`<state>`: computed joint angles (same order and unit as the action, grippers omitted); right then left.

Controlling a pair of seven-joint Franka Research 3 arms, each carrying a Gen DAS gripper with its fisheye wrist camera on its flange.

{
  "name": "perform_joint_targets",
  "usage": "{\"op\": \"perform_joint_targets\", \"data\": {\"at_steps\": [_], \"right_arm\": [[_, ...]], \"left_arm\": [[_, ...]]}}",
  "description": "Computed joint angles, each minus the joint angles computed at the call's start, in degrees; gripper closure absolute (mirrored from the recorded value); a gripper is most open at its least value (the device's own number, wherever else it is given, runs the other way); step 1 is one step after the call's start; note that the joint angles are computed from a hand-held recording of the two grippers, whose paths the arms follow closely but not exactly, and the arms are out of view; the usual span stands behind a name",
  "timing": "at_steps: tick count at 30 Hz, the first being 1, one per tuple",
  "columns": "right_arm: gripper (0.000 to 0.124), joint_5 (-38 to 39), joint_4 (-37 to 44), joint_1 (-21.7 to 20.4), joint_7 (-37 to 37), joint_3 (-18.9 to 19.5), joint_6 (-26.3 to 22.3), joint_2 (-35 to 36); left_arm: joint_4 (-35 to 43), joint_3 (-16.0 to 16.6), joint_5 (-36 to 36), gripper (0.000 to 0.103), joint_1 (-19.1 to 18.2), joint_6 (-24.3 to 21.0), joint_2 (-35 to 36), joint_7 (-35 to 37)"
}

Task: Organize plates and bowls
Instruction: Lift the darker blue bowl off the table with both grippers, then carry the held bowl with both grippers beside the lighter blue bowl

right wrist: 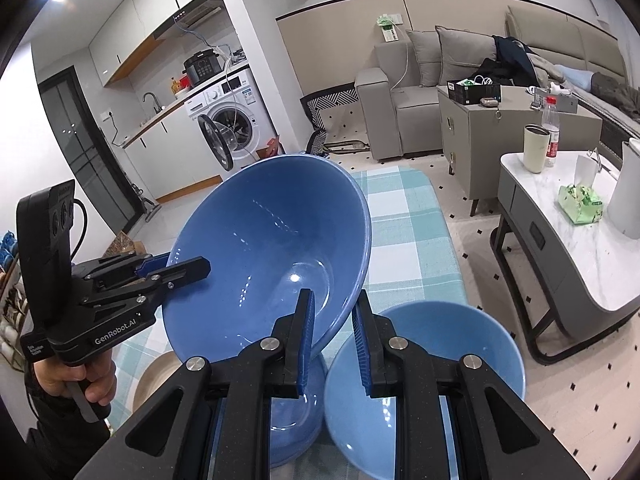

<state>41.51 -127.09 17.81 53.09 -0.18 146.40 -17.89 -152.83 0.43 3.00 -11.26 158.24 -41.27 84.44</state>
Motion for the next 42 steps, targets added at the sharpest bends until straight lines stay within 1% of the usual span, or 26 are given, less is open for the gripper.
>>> {"op": "perform_joint_targets", "data": {"at_steps": [5,11,20,31,42], "right_arm": [[0.105,1.9,-2.2,0.8,-0.2,-0.1,0.8,-1.5],[0.104,2.8,-4.8,1.8,-0.4,0.3,3.2,-2.8],[0.104,1.0,-8.2,3.3,0.2,1.0,6.0,-4.9],[0.103,2.7,-10.6,5.3,-1.2,-0.3,5.7,-6.2],[0.103,1.8,-13.4,5.2,-1.2,0.0,5.5,-9.2]], "left_arm": [[-1.4,0.0,0.0,0.085,0.2,-0.6,-1.8,-0.1],[-3.3,-0.3,0.3,0.085,0.6,-1.2,-3.7,-0.9],[-5.6,-0.1,0.7,0.085,1.1,-2.5,-6.8,-1.7],[-7.6,0.0,1.3,0.085,1.6,-4.1,-9.9,-2.1],[-8.7,-0.6,1.7,0.085,1.0,-5.6,-11.8,-2.8]]}}
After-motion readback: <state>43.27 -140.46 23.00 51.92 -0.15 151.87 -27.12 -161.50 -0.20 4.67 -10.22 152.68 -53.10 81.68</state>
